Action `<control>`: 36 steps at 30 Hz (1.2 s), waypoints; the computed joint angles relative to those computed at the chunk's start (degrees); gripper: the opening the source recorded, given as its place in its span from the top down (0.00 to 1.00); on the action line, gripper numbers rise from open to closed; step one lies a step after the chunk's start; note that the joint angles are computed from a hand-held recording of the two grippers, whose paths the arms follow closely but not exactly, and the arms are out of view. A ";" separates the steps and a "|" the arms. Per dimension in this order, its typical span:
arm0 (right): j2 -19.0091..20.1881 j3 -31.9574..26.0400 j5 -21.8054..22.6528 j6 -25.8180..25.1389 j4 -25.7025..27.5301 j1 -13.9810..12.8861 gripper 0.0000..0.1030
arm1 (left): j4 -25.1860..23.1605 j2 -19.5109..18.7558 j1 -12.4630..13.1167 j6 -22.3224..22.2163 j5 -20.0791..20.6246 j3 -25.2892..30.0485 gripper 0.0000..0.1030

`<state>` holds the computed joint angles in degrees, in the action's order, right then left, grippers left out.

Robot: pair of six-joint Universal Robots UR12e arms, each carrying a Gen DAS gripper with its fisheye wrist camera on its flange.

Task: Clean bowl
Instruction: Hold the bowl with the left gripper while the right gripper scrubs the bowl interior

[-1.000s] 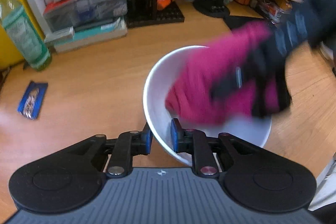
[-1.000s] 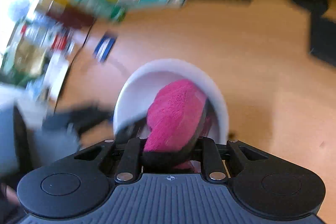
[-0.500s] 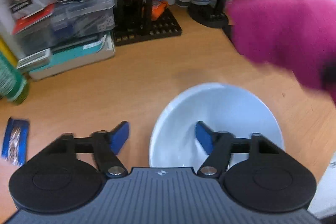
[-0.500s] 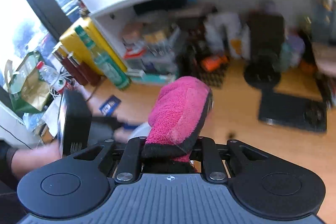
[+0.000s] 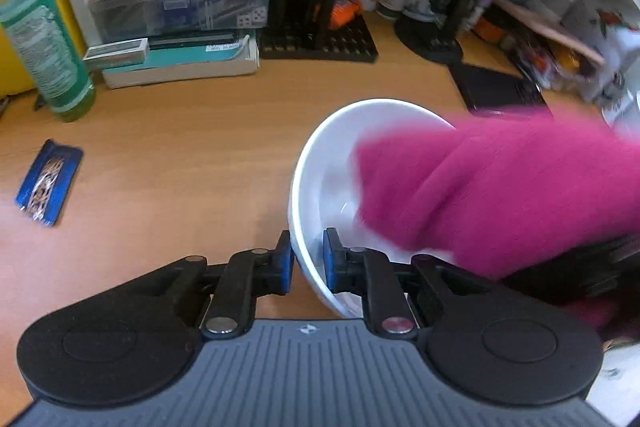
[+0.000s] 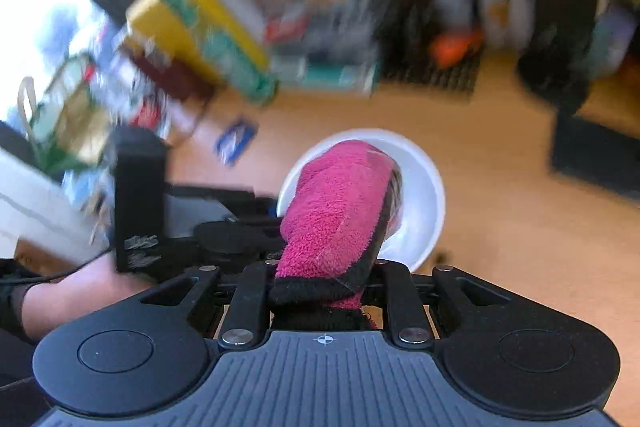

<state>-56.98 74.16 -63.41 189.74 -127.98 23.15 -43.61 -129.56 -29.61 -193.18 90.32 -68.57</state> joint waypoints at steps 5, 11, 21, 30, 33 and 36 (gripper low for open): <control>3.13 -3.73 -1.42 2.02 1.19 -0.27 0.81 | 0.44 1.11 -0.27 2.87 0.81 -1.73 0.79; 1.13 0.61 -8.33 8.29 -23.84 0.22 0.81 | 0.09 1.42 0.87 -0.41 -2.49 -2.49 0.80; -5.29 9.43 -12.17 8.56 -25.07 -0.21 0.81 | 1.06 -3.38 2.80 6.27 -6.47 4.56 0.70; -4.47 8.00 -8.78 6.82 -21.63 0.05 0.81 | 0.43 -1.47 1.53 -0.91 1.11 2.01 0.82; -2.29 4.46 -2.03 6.66 -16.92 -0.39 0.81 | -0.18 0.21 1.16 -0.98 0.41 -0.19 0.84; -0.15 0.74 1.61 3.59 -6.27 -0.25 0.81 | -0.54 1.35 0.85 -0.36 -0.09 -1.68 0.85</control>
<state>-57.13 74.90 -61.80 193.33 -134.25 22.90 -44.15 -128.20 -28.76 -193.54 90.24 -70.25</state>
